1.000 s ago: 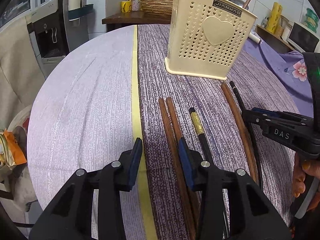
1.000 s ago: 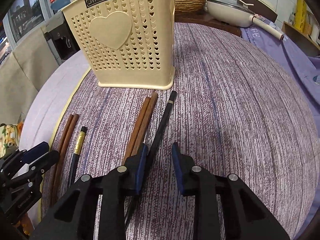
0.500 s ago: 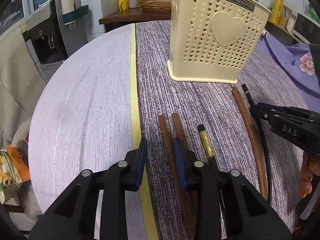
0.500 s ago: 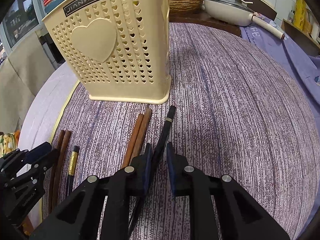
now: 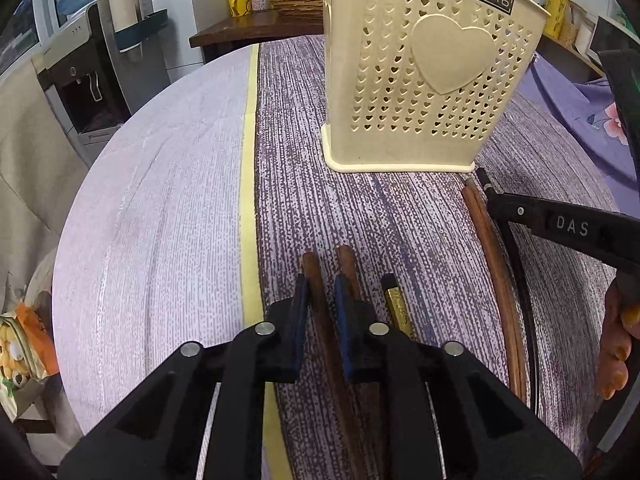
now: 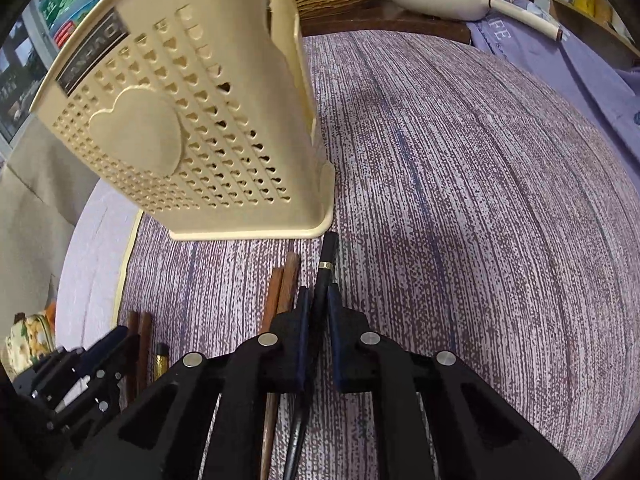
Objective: Organize utensils
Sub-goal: 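Grasp a black chopstick with the right gripper while the left gripper grasps a wooden chopstick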
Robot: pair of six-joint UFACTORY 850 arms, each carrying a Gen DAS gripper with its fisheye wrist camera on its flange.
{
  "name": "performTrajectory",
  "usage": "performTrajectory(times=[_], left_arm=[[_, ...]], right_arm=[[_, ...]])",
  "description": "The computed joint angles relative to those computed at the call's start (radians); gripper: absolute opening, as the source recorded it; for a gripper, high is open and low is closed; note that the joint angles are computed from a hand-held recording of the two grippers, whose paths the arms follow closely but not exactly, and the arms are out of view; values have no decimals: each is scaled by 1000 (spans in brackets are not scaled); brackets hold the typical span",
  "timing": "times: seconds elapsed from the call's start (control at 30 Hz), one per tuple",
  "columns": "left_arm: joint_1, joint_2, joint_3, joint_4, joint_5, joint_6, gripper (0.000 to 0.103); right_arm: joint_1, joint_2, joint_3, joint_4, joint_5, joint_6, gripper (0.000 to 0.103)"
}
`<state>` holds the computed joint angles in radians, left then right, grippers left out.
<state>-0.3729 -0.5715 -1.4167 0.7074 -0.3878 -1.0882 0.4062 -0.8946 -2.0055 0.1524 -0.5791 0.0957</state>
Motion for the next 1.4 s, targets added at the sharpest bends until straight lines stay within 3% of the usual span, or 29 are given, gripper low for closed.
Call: performTrajectory(times=[0.23,0.37,0.47,0.67,0.87,0.97,1.17,1.4], left_arm=[[-5,-3,1,43,3,-49,9],[-1,6,15,25,42,-47,8],[-8,26,34,108,50,-125,8],[-14,126,109,301,106,-335,8],[-38,245,181,594,105,-617,7],[-49,291,200,688,90,-696,7],[-64,347,215,774,71,-761,7],[-73,352,194,758,56,-742,7]], right_arm=[[-10,5,20,53,37,-30,8],[-35,29,67,239,70,-171,8],[-38,83,145,311,135,-274,8],[-63,218,300,707,180,-685,7],[-79,362,436,1102,191,-1151,7],[-83,428,494,1210,177,-1286,7],[-89,494,545,1303,163,-1434,7],[-92,491,519,1289,147,-1427,7]])
